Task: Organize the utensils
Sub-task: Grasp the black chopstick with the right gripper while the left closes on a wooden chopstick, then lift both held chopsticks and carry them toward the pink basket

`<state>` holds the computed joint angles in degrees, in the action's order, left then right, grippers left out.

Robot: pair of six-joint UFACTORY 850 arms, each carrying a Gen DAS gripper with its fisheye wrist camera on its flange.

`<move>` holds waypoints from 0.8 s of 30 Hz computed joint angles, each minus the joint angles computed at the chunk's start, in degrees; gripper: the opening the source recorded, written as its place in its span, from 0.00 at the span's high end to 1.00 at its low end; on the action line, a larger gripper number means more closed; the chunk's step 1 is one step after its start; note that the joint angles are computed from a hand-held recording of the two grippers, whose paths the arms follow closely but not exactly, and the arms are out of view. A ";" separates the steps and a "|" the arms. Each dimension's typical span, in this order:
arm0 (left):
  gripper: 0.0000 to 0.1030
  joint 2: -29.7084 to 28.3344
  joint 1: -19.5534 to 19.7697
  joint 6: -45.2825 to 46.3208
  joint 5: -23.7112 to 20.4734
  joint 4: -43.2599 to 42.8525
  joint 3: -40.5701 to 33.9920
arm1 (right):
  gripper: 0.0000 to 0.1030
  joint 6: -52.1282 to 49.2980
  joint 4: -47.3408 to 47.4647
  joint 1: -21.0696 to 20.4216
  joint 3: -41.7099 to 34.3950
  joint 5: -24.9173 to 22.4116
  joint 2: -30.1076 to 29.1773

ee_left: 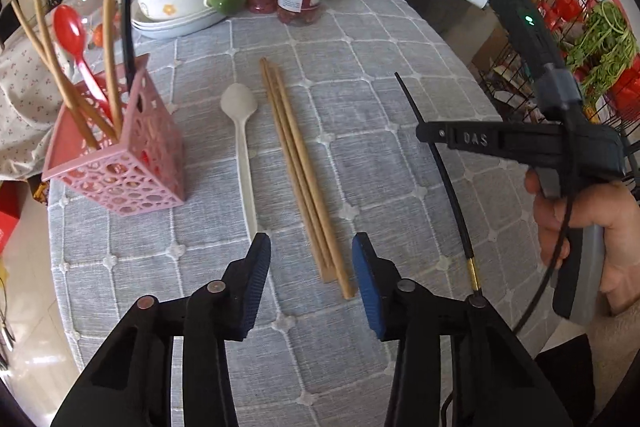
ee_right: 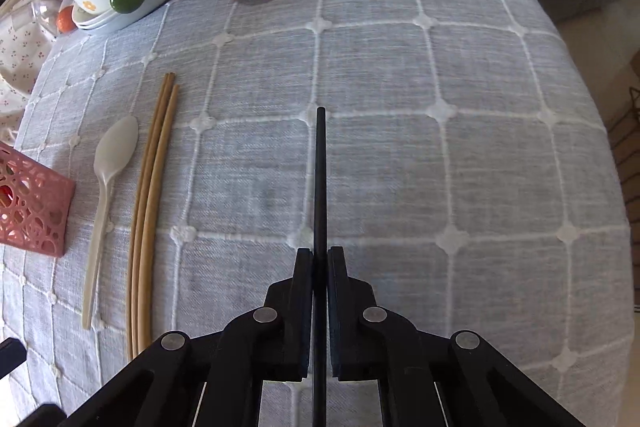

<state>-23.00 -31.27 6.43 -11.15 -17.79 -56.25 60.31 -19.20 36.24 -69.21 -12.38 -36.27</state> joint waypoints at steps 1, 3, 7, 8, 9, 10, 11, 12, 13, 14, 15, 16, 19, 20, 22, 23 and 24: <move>0.64 -1.29 -0.16 -1.22 -0.45 0.69 -1.60 | 0.97 -1.87 1.88 -0.22 1.46 1.02 0.97; 0.75 -4.06 -0.41 -3.87 -1.46 2.45 -5.17 | 0.97 -7.61 7.68 -0.57 4.10 3.13 2.70; 0.87 -9.80 0.15 -11.10 -3.28 7.65 -12.51 | 0.96 -22.74 22.75 -1.13 7.10 6.06 4.69; 0.89 -11.11 0.33 -14.61 -3.61 10.51 -14.18 | 0.96 -23.90 23.91 -1.25 7.62 6.51 5.08; 0.90 -12.28 0.47 -17.42 -3.85 12.64 -15.54 | 0.96 -24.33 24.43 -1.38 8.01 6.86 5.41; 0.91 -13.40 0.77 -19.84 -4.24 14.56 -16.87 | 0.96 -24.20 24.59 -1.45 8.06 7.18 5.42; 0.92 -14.34 1.06 -21.35 -4.70 15.39 -17.96 | 0.96 -26.45 27.06 -1.69 8.49 7.56 5.72; 0.93 -15.29 1.45 -20.83 -5.24 14.03 -19.03 | 0.96 -30.62 31.46 -1.93 8.89 7.93 5.97; 0.94 -16.18 1.83 -19.56 -5.73 12.01 -19.97 | 0.97 -33.68 34.74 -2.13 9.34 8.20 6.26; 0.95 -16.94 2.20 -17.60 -6.15 9.41 -20.72 | 0.97 -35.98 37.26 -2.32 9.54 8.37 6.34; 0.96 -17.54 2.49 -15.99 -6.41 7.26 -21.30 | 0.97 -38.36 39.89 -2.45 9.52 8.46 6.22; 0.96 -18.06 2.66 -14.57 -6.65 5.53 -21.87 | 0.97 -42.76 44.42 -2.67 9.72 8.51 6.24; 0.98 -19.15 2.79 -12.11 -6.87 3.29 -23.11 | 0.97 -51.55 53.48 -3.16 9.98 8.43 6.30; 0.98 -19.87 2.63 -14.43 -7.44 5.81 -24.08 | 0.97 -51.92 53.95 -3.20 9.80 8.37 6.15; 0.98 -20.82 2.32 -20.40 -8.89 11.52 -25.35 | 0.97 -52.82 54.97 -3.33 9.84 8.36 6.14; 0.98 -21.03 2.12 -23.41 -9.03 14.49 -25.75 | 0.96 -53.37 55.57 -3.35 9.84 8.36 6.09; 0.98 -21.52 1.96 -25.12 -9.89 16.50 -26.56 | 0.97 -53.26 55.49 -3.35 9.73 8.29 5.98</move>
